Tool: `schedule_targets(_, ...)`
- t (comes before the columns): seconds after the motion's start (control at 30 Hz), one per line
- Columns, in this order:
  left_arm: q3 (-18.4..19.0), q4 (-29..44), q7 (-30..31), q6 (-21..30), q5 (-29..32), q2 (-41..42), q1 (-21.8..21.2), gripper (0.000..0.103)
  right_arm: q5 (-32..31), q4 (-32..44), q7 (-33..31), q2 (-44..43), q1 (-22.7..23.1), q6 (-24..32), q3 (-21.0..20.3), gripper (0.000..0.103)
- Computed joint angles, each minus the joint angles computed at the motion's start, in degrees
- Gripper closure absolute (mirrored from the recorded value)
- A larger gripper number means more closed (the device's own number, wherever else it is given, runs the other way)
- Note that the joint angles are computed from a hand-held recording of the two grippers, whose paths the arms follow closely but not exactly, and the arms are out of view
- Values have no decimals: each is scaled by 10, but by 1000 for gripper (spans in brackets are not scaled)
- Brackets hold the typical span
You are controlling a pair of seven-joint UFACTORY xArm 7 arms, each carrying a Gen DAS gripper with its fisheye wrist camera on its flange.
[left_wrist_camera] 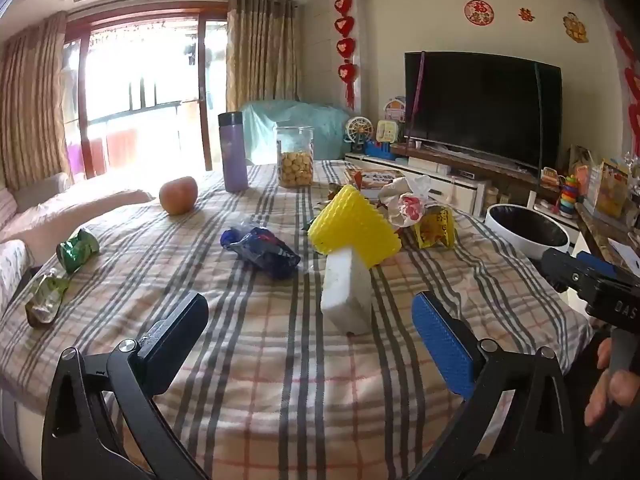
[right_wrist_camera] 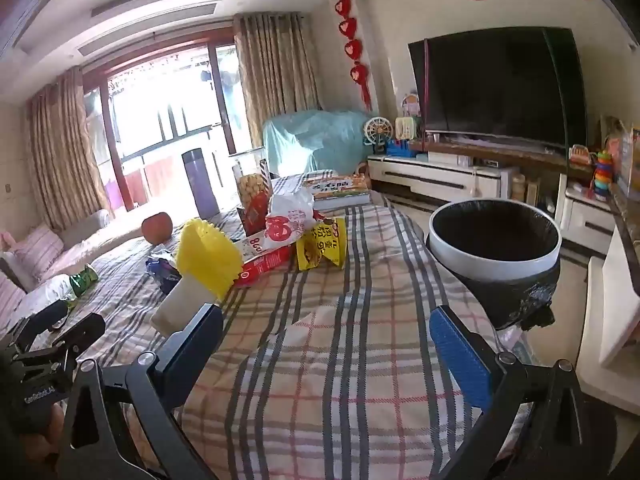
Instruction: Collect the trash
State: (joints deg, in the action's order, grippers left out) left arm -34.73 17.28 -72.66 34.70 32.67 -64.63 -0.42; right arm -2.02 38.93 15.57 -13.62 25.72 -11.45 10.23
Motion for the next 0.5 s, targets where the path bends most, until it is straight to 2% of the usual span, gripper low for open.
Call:
schedule_targets(0.13, 11, -5, -4, 10, -15, -11, -19, 0, -6, -9, 3, -6, 51, 11, -51, 0)
schedule_targets(0.17, 15, -4, 0, 12, -18, -8, -22, 0, -2, -6, -4, -9, 45, 18, -43, 0)
schedule_targets(0.23, 19, 2, 6, 20, -23, -3, -24, 0, -7, 1, 1, -14, -16, 38, 22, 0)
schedule_targets(0.27, 18, 3, 8, 24, -24, -5, -26, 0, -7, -11, 3, -26, -23, 29, 32, 0)
schedule_targets(0.33, 23, -4, 11, 26, -24, -15, -32, 0, -5, -4, -2, -23, -2, 37, 11, 0)
schedule_targets(0.4, 17, -9, 8, 24, -24, -22, -34, 0, -3, -19, 0, -23, -15, 12, 28, 0)
schedule_targets(0.5, 18, -12, 6, 12, -22, -16, -27, 0, -2, -20, 0, -24, -13, 11, 27, 0)
